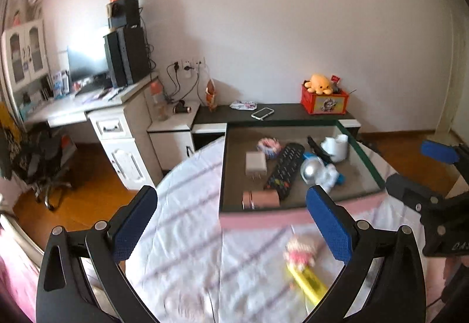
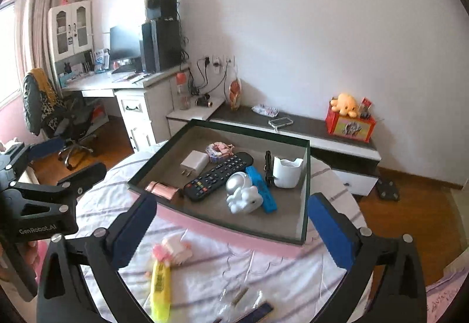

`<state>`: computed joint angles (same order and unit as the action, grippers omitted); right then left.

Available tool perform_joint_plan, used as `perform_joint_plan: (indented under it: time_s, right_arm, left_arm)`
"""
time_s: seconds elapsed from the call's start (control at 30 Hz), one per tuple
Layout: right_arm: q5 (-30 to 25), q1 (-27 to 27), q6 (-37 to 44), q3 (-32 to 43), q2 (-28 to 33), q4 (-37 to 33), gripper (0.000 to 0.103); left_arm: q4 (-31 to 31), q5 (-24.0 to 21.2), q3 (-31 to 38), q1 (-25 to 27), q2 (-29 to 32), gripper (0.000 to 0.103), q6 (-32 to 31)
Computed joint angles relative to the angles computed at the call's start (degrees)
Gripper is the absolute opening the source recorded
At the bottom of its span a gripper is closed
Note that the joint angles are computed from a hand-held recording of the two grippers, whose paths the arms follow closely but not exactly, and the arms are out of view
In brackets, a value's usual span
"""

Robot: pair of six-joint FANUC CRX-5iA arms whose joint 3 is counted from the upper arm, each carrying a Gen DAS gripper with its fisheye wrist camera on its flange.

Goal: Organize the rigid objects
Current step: 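Withdraw both tools from the box back over the bed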

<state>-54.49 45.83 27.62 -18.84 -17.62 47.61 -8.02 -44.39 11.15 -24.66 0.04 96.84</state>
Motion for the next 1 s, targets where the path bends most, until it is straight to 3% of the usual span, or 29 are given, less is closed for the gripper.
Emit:
perform_joint_plan:
  time_s: [0.23, 0.43, 0.63, 1.0]
  right_arm:
    - [-6.53, 9.72, -10.69, -7.08, -6.29, 7.02, 0.103]
    - [-13.86, 17.16, -17.09, -10.42, -9.11, 10.22, 0.103]
    - [-19.16, 22.38, -24.15, -13.18, -11.80, 11.20, 0.103]
    - [-27.07, 28.61, -28.81, -14.67, -13.51, 11.16, 0.103]
  left_arm:
    - [-8.42, -0.65, -7.82, -2.90, -9.07, 0.103, 7.58]
    - [-7.11, 1.03, -13.39, -3.42, -14.83, 0.103, 5.26]
    - [-8.14, -0.60, -15.40, -4.67, -16.90, 0.103, 4.05]
    - [-7.23, -1.56, -16.90, -4.56, -17.93, 0.103, 2.25]
